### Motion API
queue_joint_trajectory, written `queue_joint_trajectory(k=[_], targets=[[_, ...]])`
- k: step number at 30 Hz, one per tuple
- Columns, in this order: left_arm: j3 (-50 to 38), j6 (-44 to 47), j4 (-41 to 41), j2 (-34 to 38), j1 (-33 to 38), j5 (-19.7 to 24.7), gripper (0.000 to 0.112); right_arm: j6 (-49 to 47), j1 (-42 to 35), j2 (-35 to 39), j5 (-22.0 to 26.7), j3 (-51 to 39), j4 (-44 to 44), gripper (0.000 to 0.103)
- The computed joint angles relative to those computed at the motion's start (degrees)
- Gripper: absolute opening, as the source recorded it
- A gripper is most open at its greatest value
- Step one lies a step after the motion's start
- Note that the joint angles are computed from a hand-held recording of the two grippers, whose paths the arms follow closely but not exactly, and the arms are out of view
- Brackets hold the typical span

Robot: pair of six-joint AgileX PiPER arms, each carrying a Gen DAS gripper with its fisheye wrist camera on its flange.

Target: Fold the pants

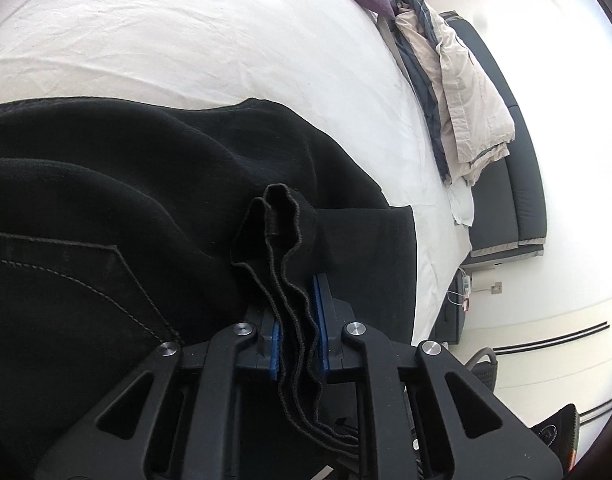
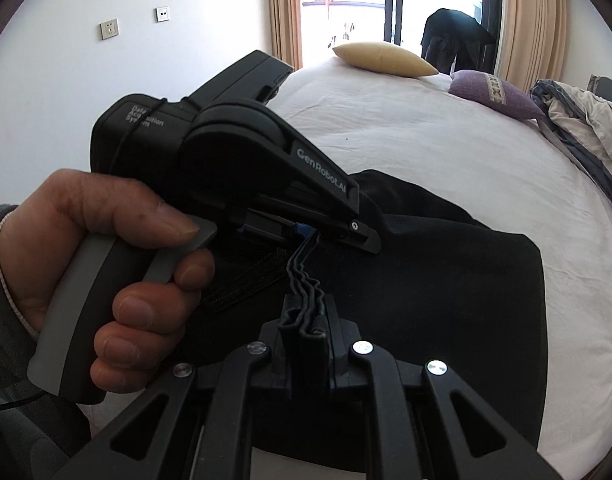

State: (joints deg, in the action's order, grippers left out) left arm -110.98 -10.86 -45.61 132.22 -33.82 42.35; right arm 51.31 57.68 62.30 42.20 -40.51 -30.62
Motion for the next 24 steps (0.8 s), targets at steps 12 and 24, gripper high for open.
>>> queue_joint_trajectory(k=[12, 24], targets=[[9.0, 1.9, 3.6, -5.2, 1.0, -3.3, 0.011, 1.5, 2.5, 4.7, -1.4, -1.4, -0.3, 0.013], [8.3, -4.8, 12.7, -6.7, -0.2, -2.5, 0.012, 0.7, 1.7, 10.2, -5.7, -1.1, 3.2, 0.03]])
